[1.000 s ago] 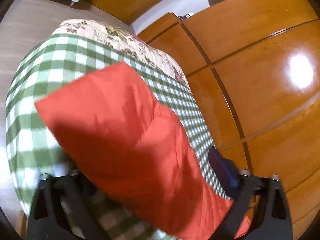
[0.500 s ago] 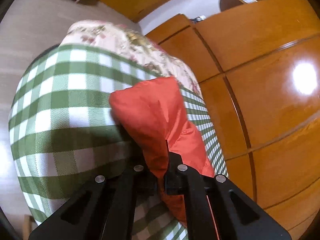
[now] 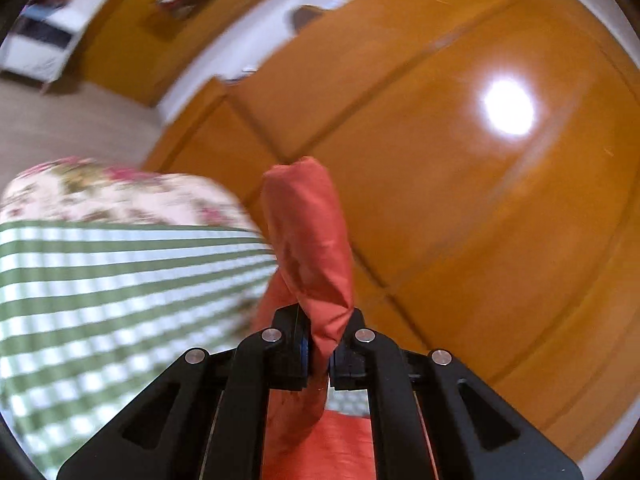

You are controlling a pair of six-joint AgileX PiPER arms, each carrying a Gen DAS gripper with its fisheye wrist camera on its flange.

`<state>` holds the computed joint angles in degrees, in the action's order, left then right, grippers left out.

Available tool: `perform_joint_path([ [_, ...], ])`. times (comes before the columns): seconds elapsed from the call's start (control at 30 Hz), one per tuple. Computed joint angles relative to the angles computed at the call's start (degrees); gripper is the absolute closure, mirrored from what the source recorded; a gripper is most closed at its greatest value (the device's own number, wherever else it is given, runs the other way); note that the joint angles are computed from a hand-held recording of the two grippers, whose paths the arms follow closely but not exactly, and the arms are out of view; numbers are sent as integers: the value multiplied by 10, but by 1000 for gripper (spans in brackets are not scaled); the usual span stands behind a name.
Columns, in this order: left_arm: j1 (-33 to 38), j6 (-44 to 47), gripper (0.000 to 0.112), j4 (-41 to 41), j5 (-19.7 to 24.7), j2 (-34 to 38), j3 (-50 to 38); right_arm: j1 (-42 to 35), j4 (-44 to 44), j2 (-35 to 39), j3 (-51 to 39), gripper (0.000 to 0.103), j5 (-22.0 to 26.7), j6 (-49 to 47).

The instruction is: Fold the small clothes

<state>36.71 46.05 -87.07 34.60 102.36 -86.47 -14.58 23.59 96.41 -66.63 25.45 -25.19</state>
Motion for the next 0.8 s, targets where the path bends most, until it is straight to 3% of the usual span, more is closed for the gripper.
perform_joint_path([
  [0.2, -92, -7, 109, 44, 37, -25, -45, -1, 4, 0, -2, 4, 3, -4],
  [0.5, -285, -10, 109, 162, 44, -25, -86, -3, 19, -4, 1, 4, 4, -13],
  [0.63, -381, 4, 109, 236, 36, -7, -86, -5, 25, -4, 2, 4, 5, -18],
  [0.8, -472, -4, 109, 319, -4, 31, -71, -5, 27, -4, 3, 4, 4, -19],
])
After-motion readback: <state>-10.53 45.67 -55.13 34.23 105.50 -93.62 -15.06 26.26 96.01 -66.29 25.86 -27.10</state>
